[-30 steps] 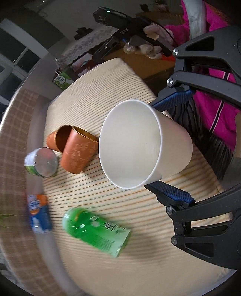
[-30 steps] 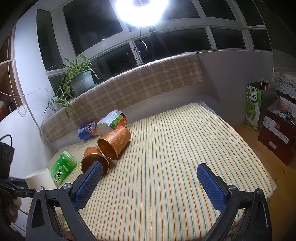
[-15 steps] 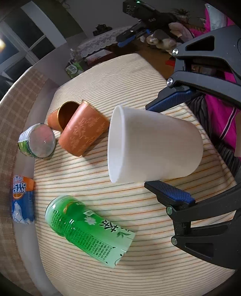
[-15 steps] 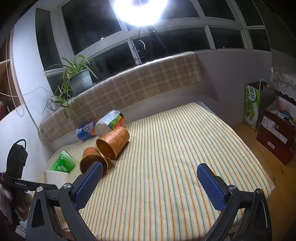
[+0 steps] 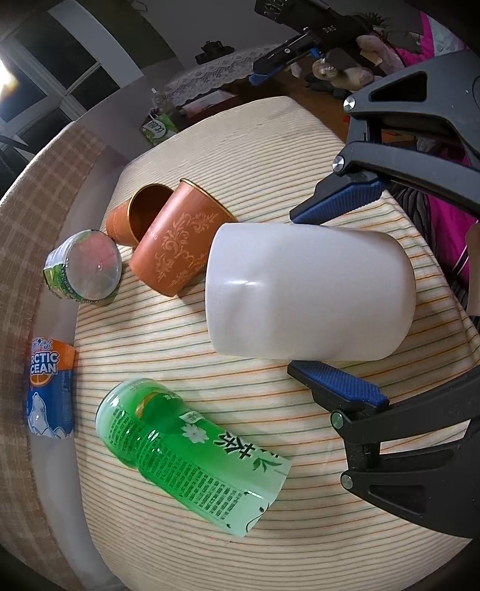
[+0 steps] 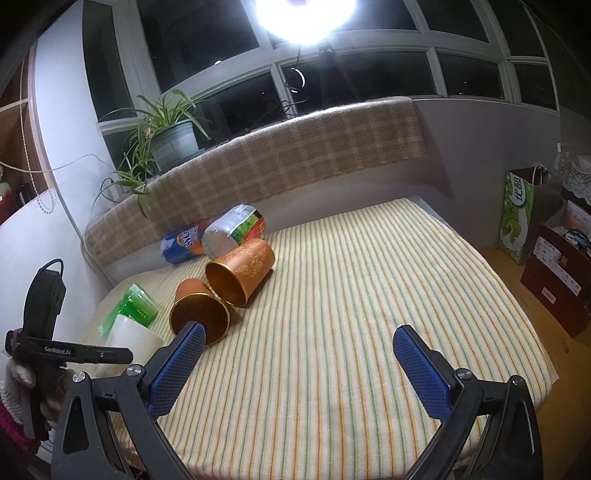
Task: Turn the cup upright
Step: 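Lower the upright white cup onto the table with the left gripper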
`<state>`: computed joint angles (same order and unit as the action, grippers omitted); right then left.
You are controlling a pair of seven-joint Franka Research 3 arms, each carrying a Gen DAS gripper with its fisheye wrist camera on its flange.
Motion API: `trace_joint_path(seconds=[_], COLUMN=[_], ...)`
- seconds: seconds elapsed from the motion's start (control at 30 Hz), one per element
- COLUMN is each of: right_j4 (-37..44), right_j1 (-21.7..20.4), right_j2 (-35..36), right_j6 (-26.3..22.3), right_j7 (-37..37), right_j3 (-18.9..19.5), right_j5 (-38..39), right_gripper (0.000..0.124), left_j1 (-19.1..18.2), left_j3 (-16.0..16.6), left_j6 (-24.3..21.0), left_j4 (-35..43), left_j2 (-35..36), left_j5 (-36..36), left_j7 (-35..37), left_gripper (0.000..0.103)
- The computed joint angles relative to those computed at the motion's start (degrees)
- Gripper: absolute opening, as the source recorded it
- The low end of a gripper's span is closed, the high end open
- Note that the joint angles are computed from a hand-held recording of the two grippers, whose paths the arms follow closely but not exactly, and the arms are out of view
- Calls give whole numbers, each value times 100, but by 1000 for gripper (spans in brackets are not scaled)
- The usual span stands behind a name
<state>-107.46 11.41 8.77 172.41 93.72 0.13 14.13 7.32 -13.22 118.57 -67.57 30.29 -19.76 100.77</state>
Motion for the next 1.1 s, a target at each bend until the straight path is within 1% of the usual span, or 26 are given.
trace_joint_path(seconds=[0.13, 0.23, 0.33, 0.47, 0.53, 0.6, 0.73, 0.77, 0.83, 0.87, 0.93, 0.97, 1.0, 1.03, 1.1], right_j4=[92, 199, 345, 561, 604, 682, 966, 1107, 1351, 1552, 1905, 2079, 2244, 2465, 2817], right_j1=[-24, -76, -141, -231, -184, -177, -170, -165, -171, -185, -198, -198, -198, -193, -184], right_j2=[25, 47, 96, 166, 176, 191, 306, 385, 528, 652, 887, 1013, 1129, 1284, 1531], right_j6=[-151, -328, -527, -873, -969, -1171, -1679, -1864, -2171, -2415, -2799, -2962, -3116, -3312, -3615], right_j7=[-206, -547, -992, -1617, -1695, -1786, -1892, -1854, -1811, -1754, -1644, -1574, -1497, -1380, -1178], right_j3=[106, 248, 411, 611, 596, 603, 602, 601, 614, 631, 662, 678, 691, 701, 729], right_j5=[130, 421, 903, 1796, 1975, 2203, 2557, 2610, 2732, 2805, 2891, 2913, 2922, 2898, 2853], right_gripper=[103, 103, 103, 103, 103, 103, 103, 103, 103, 103, 103, 101, 100, 98, 96], left_j1=[26, 73, 119, 164, 163, 195, 298, 305, 303, 270, 173, 65, 38, -81, -233], left_j3=[-4, -20, -39, -54, -40, -49, -53, -36, 13, 57, 152, 249, 249, 333, 457], left_j6=[30, 30, 37, 60, 46, 107, 395, 507, 976, 1206, 1868, 2326, 2603, 2968, 3439], left_j4=[-18, -44, -76, -60, -14, -85, -566, -731, -1297, -1525, -2133, -2541, -2749, -3050, -3452], left_j2=[-2, -11, -28, -12, 16, -44, -434, -562, -977, -1141, -1565, -1842, -1969, -2157, -2393], left_j5=[-41, -114, -211, -338, -338, -382, -555, -594, -698, -710, -712, -727, -648, -385, 44], left_j7=[-14, 10, 45, 98, 53, 94, 357, 409, 568, 594, 602, 614, 574, 402, 82], left_gripper=[76, 76, 77, 81, 81, 81, 81, 81, 81, 81, 81, 81, 81, 81, 81])
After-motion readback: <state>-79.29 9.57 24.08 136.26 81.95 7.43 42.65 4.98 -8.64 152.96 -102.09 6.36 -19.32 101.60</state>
